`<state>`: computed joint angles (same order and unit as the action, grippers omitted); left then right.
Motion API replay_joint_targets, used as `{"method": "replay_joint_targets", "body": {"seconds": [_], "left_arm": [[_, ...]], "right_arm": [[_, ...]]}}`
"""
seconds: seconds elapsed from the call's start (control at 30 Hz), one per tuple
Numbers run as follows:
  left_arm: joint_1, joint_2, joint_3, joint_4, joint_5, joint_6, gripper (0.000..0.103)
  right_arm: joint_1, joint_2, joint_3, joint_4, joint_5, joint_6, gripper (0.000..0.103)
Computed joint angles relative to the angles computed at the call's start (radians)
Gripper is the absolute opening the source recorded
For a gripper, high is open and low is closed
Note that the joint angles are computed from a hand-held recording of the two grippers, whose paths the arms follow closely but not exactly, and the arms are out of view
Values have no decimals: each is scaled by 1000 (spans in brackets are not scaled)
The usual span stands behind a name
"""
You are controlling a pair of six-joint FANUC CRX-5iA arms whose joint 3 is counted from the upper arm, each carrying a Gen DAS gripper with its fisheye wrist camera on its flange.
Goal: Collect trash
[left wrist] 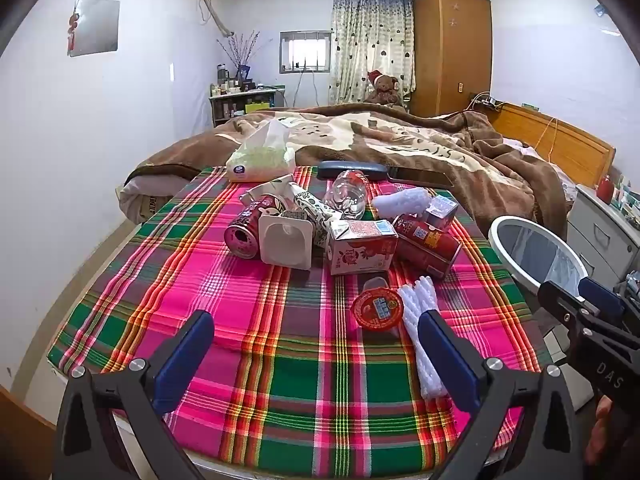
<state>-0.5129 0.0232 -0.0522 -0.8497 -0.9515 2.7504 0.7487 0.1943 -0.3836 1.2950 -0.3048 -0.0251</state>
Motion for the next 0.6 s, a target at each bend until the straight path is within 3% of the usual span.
{"method": "replay_joint_targets", "body": {"seconds": [0.33, 0.6], "left_arm": [[12, -2, 2, 24, -6, -27, 103], [21, -8, -4, 38, 2, -29, 103]], "right_arm": [[10, 5, 10, -39, -14, 41, 76], [9, 2, 4, 5, -14, 14, 76]]}}
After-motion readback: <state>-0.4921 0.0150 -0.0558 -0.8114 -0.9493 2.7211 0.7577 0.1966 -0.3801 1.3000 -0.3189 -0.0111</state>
